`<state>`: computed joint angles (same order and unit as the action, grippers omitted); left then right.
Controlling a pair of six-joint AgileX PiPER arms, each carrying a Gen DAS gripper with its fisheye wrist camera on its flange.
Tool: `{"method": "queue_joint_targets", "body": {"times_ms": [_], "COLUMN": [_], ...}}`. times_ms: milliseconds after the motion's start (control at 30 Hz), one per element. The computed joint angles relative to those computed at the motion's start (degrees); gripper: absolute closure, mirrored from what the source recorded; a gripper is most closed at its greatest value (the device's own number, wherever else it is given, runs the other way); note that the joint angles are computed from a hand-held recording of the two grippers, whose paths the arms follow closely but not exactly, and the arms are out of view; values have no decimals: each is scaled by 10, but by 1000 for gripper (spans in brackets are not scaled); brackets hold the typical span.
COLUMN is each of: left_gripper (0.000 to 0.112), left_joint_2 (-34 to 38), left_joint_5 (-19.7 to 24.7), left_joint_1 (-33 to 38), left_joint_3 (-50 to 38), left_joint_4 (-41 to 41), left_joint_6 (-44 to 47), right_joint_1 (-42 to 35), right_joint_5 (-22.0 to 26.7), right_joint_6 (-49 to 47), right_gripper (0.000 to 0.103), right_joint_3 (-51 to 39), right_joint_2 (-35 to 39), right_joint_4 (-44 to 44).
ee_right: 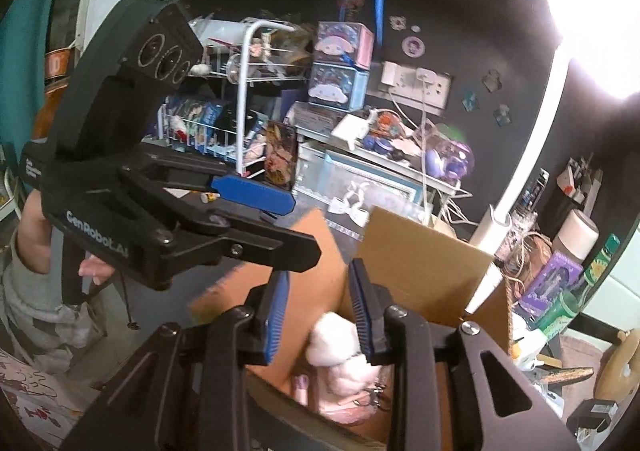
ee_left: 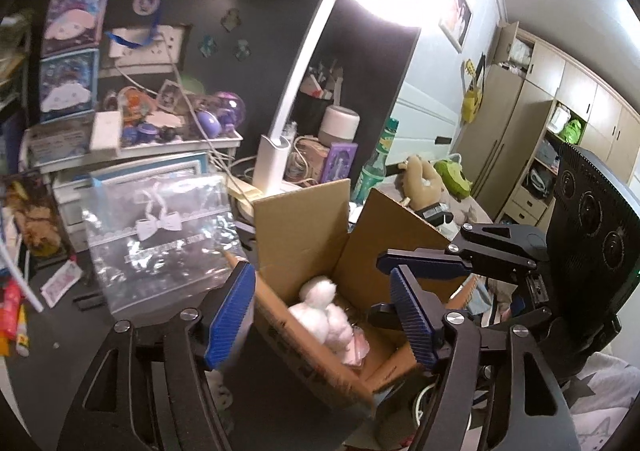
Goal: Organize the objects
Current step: 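Move the right gripper back to the round green slime container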
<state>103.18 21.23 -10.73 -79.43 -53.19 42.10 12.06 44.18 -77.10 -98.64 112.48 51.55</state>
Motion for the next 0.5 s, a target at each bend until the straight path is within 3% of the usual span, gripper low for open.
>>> {"method": "queue_joint_targets", "body": {"times_ms": [267, 500], "left_gripper": [40, 34], "left_joint_2": [-107, -170], "left_joint_5": [-24, 8], "left_joint_1": [54, 124], "left_joint_3": [161, 278], "left_joint_4": [-235, -401], "left_joint_6": [236, 413], "right_joint_1": [65, 130], "right_joint_5": [-27, -41], "right_joint_6": [-2, 33], "right_gripper": [76, 76], "right_joint_3": [58, 95], "right_joint_2": [-46, -51], "right_joint_4": [-15, -47]}}
